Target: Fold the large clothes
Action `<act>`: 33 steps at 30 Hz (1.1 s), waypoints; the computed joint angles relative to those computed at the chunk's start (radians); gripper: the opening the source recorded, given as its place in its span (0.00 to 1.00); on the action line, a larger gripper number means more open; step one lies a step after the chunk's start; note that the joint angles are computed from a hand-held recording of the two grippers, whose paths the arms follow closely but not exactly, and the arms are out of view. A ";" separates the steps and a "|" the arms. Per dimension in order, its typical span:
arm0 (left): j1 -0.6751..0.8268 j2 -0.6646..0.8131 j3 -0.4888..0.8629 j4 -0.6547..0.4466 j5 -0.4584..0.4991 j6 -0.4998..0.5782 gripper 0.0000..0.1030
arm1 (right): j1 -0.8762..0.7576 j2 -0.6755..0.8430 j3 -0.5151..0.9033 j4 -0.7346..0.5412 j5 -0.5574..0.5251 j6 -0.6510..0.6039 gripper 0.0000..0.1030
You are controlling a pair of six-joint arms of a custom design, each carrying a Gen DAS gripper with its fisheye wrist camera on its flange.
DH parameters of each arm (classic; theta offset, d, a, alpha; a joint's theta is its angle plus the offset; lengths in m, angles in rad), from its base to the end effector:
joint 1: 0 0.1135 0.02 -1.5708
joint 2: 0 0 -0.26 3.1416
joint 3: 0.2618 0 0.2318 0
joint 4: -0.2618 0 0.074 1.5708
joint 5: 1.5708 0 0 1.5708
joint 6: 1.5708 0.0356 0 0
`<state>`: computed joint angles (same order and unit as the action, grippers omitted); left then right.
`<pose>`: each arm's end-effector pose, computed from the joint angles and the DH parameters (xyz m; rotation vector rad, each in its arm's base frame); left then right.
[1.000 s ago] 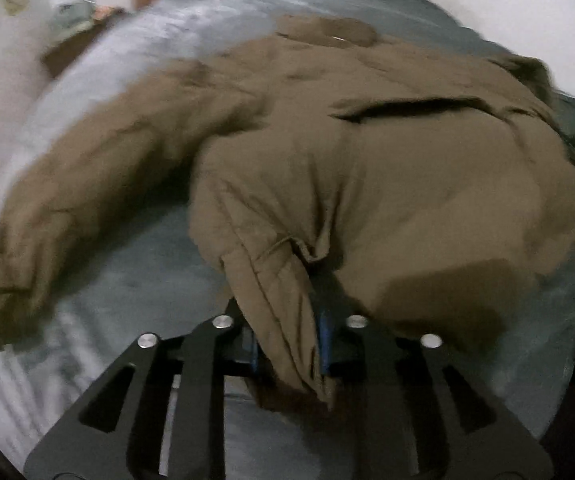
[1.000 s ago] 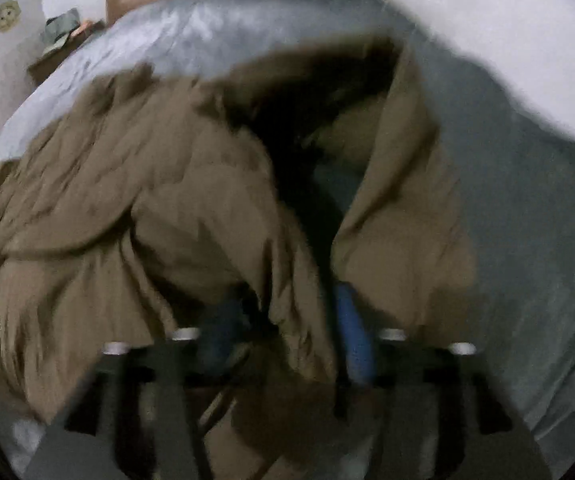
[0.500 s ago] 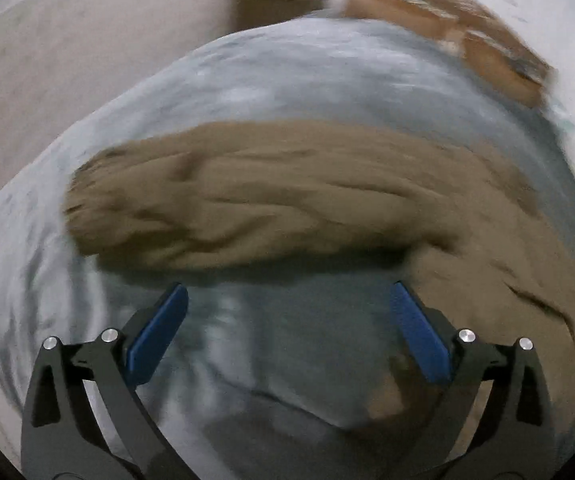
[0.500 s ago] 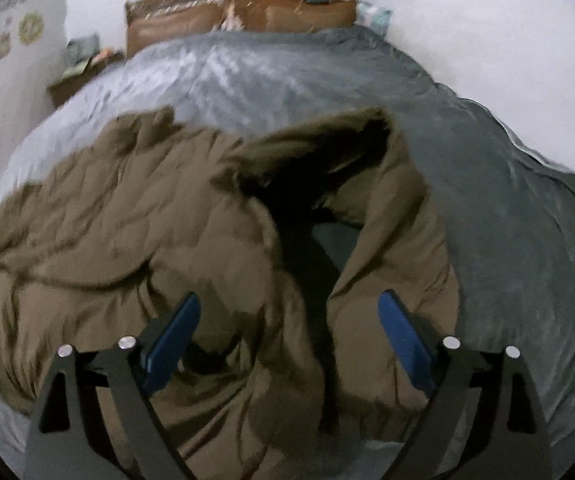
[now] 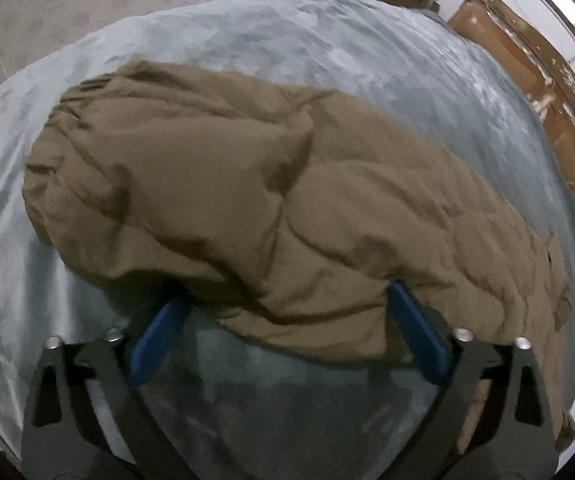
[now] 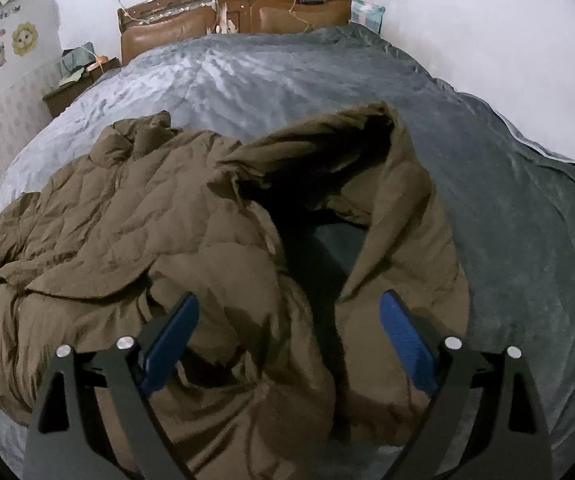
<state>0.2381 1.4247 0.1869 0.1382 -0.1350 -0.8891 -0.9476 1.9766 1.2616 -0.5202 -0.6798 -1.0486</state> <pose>0.1560 0.0428 0.0814 -1.4537 2.2196 -0.0337 0.2309 -0.2829 0.1549 -0.2641 2.3842 0.1180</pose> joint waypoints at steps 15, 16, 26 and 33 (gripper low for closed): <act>-0.327 -0.388 0.325 -0.543 -0.537 0.005 0.03 | 0.119 -0.102 -0.041 0.022 -0.115 0.220 0.89; -0.380 -0.354 0.389 -0.580 -0.587 0.000 0.03 | 0.128 -0.107 -0.025 0.013 -0.129 0.245 0.89; -0.863 0.223 1.100 -0.557 -0.803 0.351 0.03 | 0.115 -0.001 0.198 -0.018 -0.198 0.474 0.91; -1.022 0.781 1.582 -0.528 -0.587 0.494 0.07 | 0.111 0.128 0.303 -0.065 -0.112 0.474 0.91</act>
